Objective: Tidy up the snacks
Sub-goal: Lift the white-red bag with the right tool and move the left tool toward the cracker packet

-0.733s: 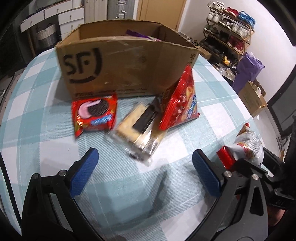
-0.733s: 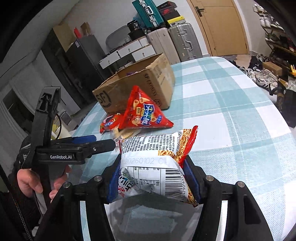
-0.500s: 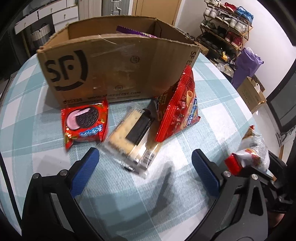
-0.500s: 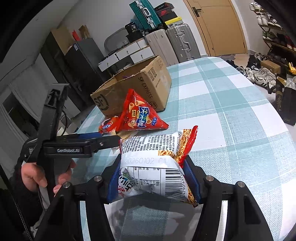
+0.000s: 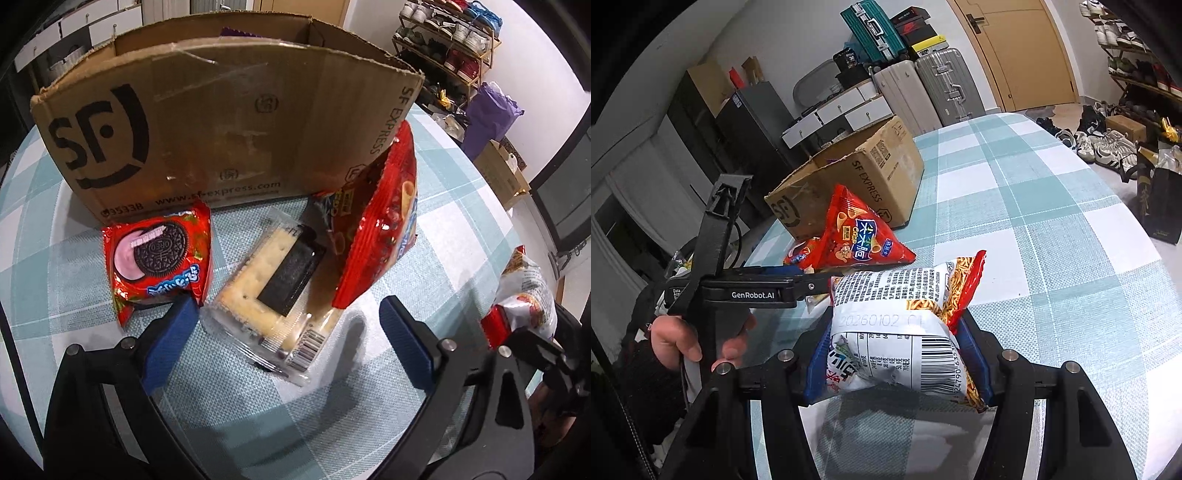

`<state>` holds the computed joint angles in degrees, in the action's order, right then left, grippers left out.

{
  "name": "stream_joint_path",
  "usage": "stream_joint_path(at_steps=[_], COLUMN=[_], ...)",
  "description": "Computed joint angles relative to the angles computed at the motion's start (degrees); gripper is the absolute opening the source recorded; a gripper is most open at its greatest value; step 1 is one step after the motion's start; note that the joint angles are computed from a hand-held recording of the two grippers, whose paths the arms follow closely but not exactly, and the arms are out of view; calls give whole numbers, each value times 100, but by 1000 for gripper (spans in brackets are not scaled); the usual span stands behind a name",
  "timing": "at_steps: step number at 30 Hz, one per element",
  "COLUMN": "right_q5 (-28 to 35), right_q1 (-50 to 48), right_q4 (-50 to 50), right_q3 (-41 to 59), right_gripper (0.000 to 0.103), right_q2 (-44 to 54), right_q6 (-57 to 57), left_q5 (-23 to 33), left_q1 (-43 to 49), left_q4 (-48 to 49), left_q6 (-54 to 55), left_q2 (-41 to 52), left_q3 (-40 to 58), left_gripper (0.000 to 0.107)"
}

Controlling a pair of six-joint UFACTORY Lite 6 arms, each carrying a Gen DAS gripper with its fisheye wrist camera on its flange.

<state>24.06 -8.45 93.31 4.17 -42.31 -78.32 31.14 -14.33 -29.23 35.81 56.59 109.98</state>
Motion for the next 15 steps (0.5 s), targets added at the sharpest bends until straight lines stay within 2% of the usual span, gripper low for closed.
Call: stream_joint_path(at_steps=[2,4,6,9,15], right_q5=[0,-12,-14,-41,-165], right_q1=[4,15,26,63,226], right_q4=[32,43,61,117,153], right_q3=[5,5,10,6,-24], right_gripper=[63,63,63,63,63], right_q2=[19,21,36,49,-37], right_q6=[-33,-30,-42,-67,56], left_q5=[28,-15,-133,62,73], left_q1=[43,134,245,412,485], left_q4=[-55,-216,-534,-966,-1142], left_q6=[167,441,928,1572,1879], left_q2=[16,-84,-363,-452,-656], left_q3=[20,-148,-594,-700,-916], left_gripper=[97,92,73,58,56])
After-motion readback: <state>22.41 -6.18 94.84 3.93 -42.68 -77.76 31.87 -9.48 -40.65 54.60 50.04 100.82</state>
